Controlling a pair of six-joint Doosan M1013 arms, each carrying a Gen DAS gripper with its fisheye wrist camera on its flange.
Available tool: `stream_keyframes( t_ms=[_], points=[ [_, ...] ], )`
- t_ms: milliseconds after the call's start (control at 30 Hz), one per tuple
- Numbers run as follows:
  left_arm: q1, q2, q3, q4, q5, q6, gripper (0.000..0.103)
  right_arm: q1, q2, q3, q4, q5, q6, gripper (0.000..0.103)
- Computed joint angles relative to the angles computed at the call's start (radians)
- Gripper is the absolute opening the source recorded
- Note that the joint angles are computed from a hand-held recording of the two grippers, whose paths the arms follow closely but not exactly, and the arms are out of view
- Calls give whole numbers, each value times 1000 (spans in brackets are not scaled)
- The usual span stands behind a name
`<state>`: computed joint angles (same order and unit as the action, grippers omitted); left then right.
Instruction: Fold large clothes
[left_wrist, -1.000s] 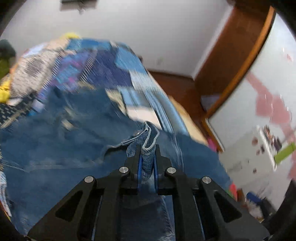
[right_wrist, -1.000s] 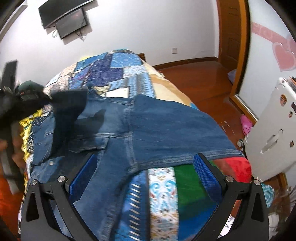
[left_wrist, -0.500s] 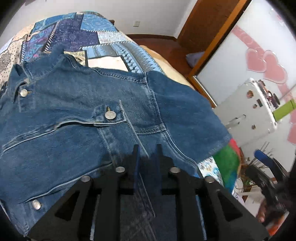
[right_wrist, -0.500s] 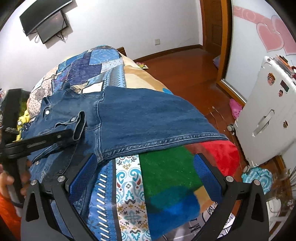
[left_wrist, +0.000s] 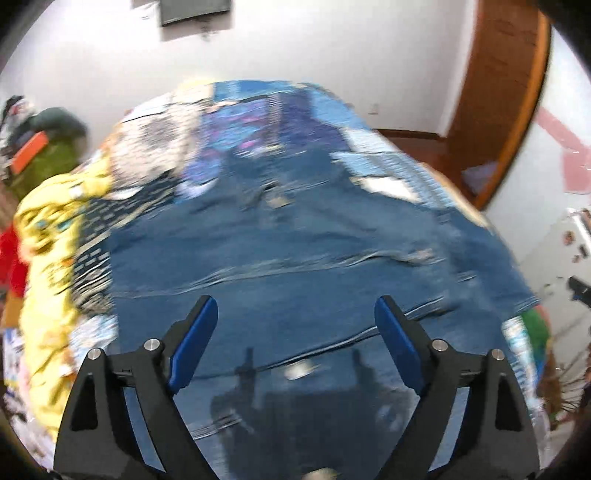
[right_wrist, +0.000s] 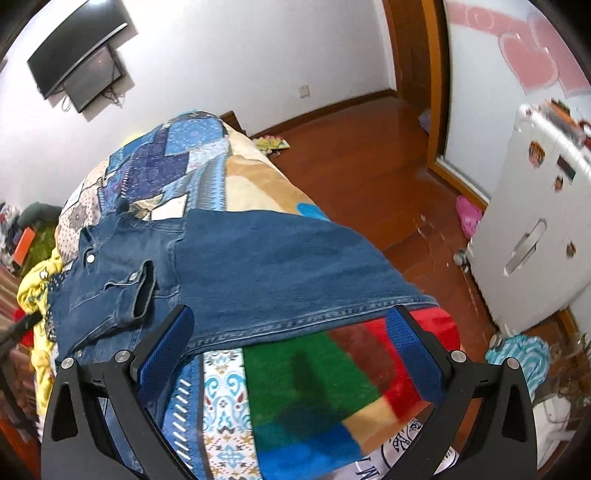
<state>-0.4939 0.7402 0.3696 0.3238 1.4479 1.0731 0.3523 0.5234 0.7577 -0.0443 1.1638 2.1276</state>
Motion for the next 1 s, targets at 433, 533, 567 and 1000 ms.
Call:
stream_keyframes(
  t_ms=[433, 533, 567, 1000],
  points=[
    [33, -170, 378, -76, -96, -247, 87, -118, -1, 158, 433, -114, 69, 99],
    [35, -173, 387, -100, -113, -270, 87, -137, -8, 196, 508, -180, 74, 95],
    [35, -171, 384, -103, -114, -268, 87, -140, -6, 199, 510, -189, 86, 92],
    [21, -161, 351, -67, -93, -221, 87, -93, 39, 54, 134, -63, 263, 13]
  ],
)
